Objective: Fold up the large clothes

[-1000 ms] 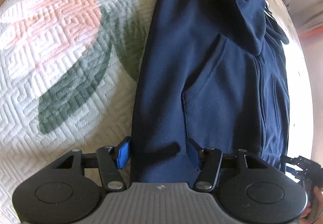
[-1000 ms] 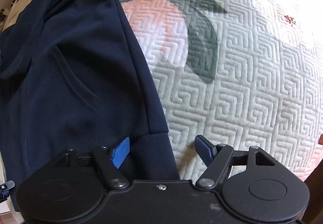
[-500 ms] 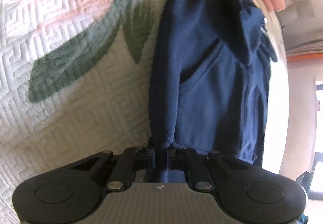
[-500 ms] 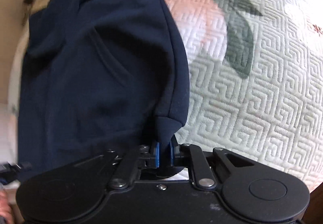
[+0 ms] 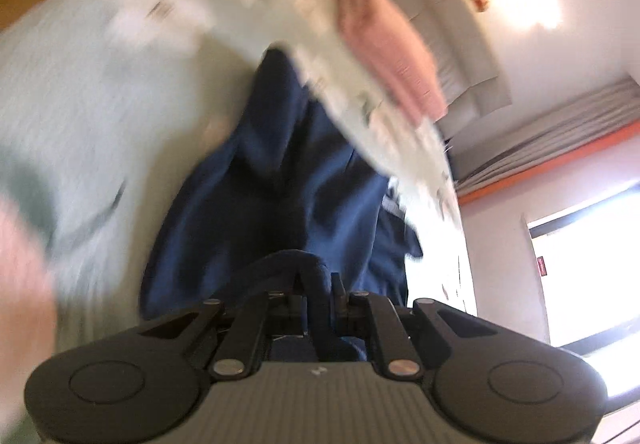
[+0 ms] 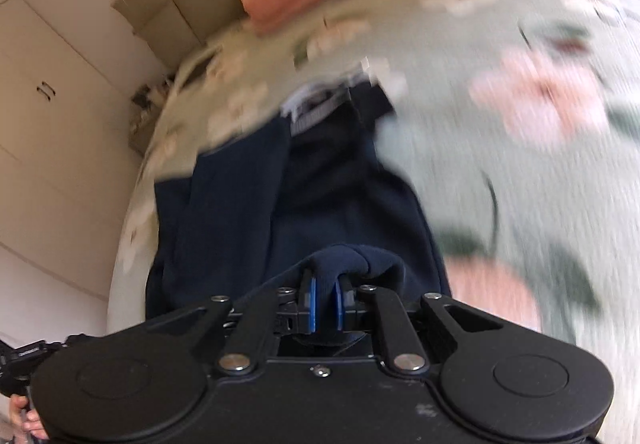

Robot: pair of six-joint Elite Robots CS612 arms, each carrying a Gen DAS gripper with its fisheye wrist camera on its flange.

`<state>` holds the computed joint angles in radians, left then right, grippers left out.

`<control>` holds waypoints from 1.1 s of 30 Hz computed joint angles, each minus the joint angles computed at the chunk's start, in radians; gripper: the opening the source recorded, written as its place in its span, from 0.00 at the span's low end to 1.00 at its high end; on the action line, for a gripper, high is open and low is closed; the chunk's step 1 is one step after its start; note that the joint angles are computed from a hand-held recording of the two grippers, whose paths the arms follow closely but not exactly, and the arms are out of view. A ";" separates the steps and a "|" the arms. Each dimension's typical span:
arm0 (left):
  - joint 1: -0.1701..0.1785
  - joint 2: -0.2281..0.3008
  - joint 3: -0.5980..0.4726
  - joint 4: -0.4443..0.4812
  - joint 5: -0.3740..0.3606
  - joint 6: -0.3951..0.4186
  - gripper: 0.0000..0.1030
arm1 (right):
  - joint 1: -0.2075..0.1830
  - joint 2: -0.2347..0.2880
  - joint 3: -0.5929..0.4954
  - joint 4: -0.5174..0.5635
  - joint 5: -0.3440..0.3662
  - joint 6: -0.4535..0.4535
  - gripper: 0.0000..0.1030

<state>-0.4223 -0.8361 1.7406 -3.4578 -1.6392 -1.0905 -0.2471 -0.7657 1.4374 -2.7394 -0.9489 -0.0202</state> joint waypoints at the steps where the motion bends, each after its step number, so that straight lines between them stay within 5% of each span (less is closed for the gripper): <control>1: 0.009 0.023 -0.041 0.005 0.013 0.021 0.10 | 0.010 0.031 -0.045 -0.020 -0.010 0.012 0.12; 6: 0.040 0.127 -0.265 0.142 0.150 0.130 0.22 | 0.064 0.207 -0.305 -0.064 -0.101 0.083 0.18; 7: 0.045 0.138 -0.294 0.175 0.175 0.148 0.22 | 0.074 0.234 -0.361 -0.026 -0.136 0.077 0.35; 9: 0.056 0.164 -0.351 0.219 0.190 0.162 0.28 | 0.080 0.261 -0.420 0.010 -0.154 0.085 0.49; 11: 0.061 0.175 -0.365 0.205 0.210 0.181 0.37 | 0.077 0.279 -0.441 -0.017 -0.132 0.085 0.49; 14: 0.068 0.181 -0.384 0.242 0.226 0.260 0.43 | 0.086 0.300 -0.480 0.039 -0.166 -0.018 0.49; 20: 0.086 0.204 -0.452 0.412 0.111 0.528 0.43 | 0.104 0.332 -0.547 0.168 -0.215 -0.274 0.49; 24: 0.095 0.220 -0.489 0.499 0.027 0.667 0.47 | 0.116 0.340 -0.577 0.253 -0.225 -0.523 0.72; 29: 0.108 0.255 -0.526 0.483 0.006 0.665 0.54 | 0.131 0.365 -0.629 0.320 -0.237 -0.696 0.83; 33: 0.114 0.293 -0.589 0.500 -0.003 0.659 0.55 | 0.134 0.403 -0.693 0.373 -0.236 -0.676 0.82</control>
